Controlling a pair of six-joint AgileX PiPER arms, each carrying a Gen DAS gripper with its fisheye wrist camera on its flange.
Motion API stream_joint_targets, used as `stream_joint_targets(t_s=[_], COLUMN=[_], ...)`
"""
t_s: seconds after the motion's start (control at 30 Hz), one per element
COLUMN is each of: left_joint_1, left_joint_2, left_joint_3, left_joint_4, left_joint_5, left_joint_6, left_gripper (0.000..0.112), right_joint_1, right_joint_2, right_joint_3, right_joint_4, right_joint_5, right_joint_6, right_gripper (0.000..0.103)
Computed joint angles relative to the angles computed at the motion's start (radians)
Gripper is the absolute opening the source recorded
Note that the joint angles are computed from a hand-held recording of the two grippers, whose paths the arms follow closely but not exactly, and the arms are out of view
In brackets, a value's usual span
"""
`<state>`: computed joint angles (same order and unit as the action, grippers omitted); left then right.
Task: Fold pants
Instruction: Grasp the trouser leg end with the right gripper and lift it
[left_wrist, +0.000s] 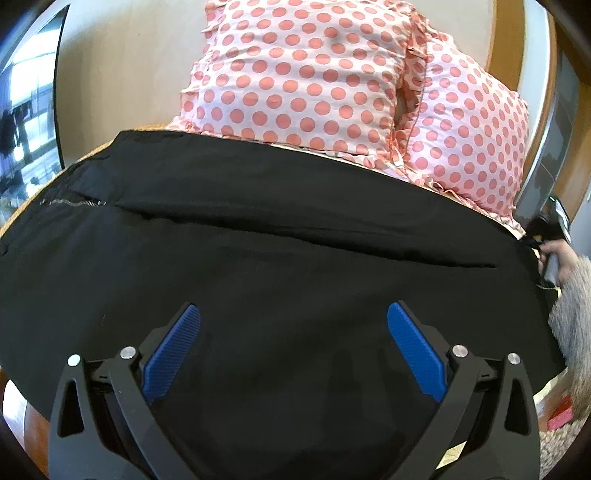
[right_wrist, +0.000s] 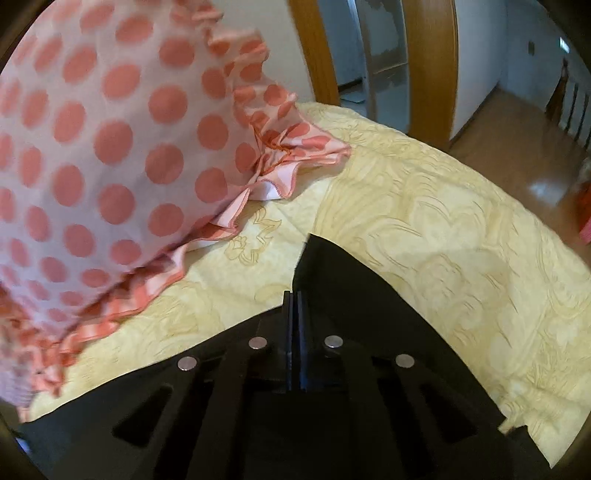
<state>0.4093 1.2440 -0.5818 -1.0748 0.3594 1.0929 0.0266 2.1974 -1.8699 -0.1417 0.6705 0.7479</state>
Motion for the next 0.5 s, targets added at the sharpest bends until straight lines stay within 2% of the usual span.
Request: stream_joint_targets(t_s=[0.07, 0.17, 0.23, 0.33, 0.5], left_joint_1=[0.030, 0.049, 0.038, 0.023, -0.008], left_joint_2=[-0.001, -0.020, -0.037, -0.062, -0.095], left_joint_3=[-0.002, 0.003, 0.009, 0.020, 0.030], left_joint_4=[-0.011, -0.003, 0.024, 0.043, 0.082], left_joint_5=[0.041, 0.068, 0.062, 0.064, 0.058], left_joint_6=[-0.002, -0.028, -0.066, -0.096, -0.148], left_gripper=[0.101, 0.101, 0.101, 0.101, 0.101], right_joint_1=[-0.017, -0.051, -0.044, -0.035, -0.056], right_joint_2=[-0.115, -0.313, -0.435, -0.611, -0.817], right_joint_3=[0.184, 0.475, 0.635, 0.854, 1.130], right_joint_4=[0.085, 0.375, 0.575, 0.875, 1.375], right_joint_5=[-0.147, -0.348, -0.428, -0.483, -0.450], right_joint_6=[-0.067, -0.342, -0.523, -0.813, -1.270], right_gripper=[0.002, 0.002, 0.002, 0.002, 0.002])
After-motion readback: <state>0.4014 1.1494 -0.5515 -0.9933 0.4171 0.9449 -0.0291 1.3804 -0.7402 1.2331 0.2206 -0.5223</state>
